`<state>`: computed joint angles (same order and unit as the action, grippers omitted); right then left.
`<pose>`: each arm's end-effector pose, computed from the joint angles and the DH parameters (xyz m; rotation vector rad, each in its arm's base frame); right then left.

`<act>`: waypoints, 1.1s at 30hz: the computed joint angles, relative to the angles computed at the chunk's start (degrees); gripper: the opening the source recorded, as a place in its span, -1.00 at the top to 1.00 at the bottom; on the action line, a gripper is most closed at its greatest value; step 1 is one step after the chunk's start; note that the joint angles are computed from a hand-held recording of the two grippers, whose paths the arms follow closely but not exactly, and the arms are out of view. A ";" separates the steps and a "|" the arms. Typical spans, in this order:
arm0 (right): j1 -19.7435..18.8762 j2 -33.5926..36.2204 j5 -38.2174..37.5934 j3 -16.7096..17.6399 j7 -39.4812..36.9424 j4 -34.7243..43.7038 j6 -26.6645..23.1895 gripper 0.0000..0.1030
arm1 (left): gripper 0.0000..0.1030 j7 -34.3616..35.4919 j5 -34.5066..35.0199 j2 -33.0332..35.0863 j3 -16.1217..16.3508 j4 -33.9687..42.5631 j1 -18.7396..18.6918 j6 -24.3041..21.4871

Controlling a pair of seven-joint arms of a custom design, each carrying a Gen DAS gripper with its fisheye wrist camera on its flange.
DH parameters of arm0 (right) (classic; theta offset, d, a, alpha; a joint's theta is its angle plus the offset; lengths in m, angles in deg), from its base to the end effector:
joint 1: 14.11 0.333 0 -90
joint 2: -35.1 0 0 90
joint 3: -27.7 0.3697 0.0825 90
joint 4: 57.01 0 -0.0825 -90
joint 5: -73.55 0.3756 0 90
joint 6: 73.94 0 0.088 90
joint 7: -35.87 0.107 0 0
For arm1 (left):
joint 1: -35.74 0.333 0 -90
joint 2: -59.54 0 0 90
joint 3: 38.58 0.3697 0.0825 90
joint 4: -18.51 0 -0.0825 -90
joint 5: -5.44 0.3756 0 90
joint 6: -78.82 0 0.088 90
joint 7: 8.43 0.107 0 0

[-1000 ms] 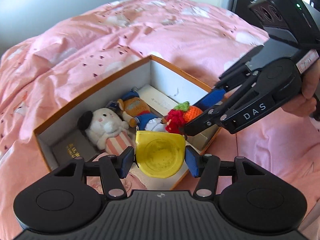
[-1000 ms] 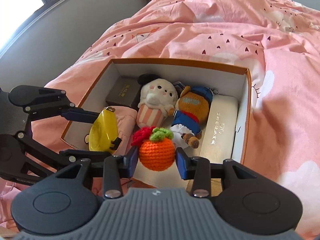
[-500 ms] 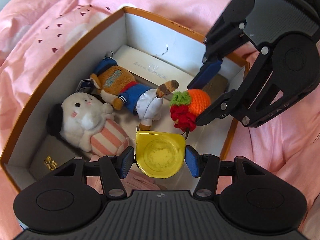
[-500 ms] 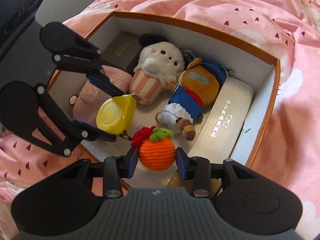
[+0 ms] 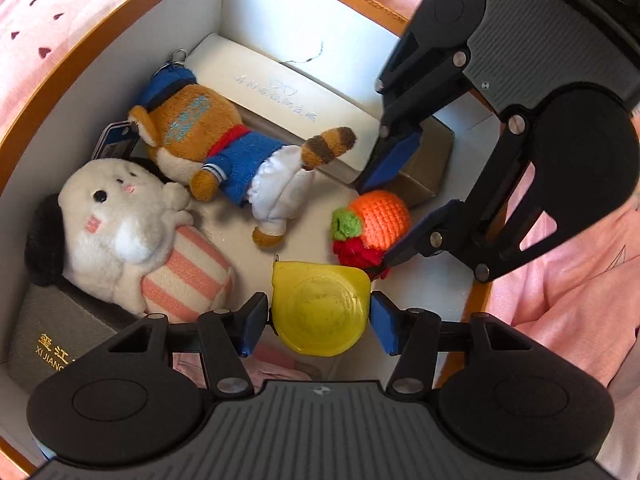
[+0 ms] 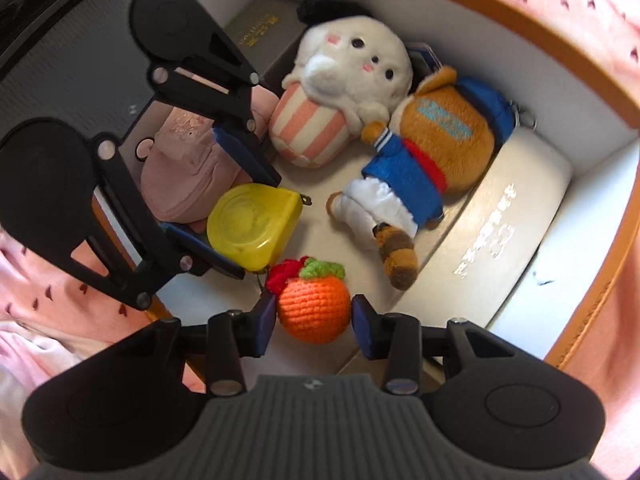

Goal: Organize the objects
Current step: 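Lower the yellow case and orange into the shoebox and open both grippers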

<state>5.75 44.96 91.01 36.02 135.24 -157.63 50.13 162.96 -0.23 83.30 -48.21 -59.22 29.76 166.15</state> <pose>0.5584 0.3050 0.5487 -2.1442 1.7861 0.2276 0.6456 -0.1687 0.5232 -0.1561 -2.8621 0.1638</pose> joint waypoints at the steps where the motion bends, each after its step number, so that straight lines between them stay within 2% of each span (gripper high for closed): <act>1: -0.28 0.09 0.83 -0.11 0.40 -0.01 -0.25 0.17 | -0.23 -0.47 0.35 0.16 0.22 -0.03 -0.08 0.64; 4: -0.96 0.11 2.61 -0.34 1.08 -0.38 0.16 0.17 | -0.23 0.06 1.47 -0.61 0.47 -2.07 0.06 3.44; 13: -0.46 3.00 -0.39 -0.03 2.87 3.44 -3.19 0.16 | -0.23 2.32 2.96 -3.75 0.59 -8.55 0.45 8.89; 24: -0.67 1.43 -1.45 -0.30 4.84 2.60 -2.74 0.06 | -0.23 3.92 4.55 -5.33 1.12 -12.31 1.04 11.91; 27: -0.28 -0.23 -3.51 -0.63 6.03 1.59 -1.45 0.01 | -0.24 3.10 6.40 -5.74 1.33 -13.62 0.59 13.17; 33: 0.41 -2.68 -8.19 -1.17 9.15 -0.07 -0.14 0.00 | -0.24 1.33 8.27 -5.66 1.53 -14.42 0.23 12.84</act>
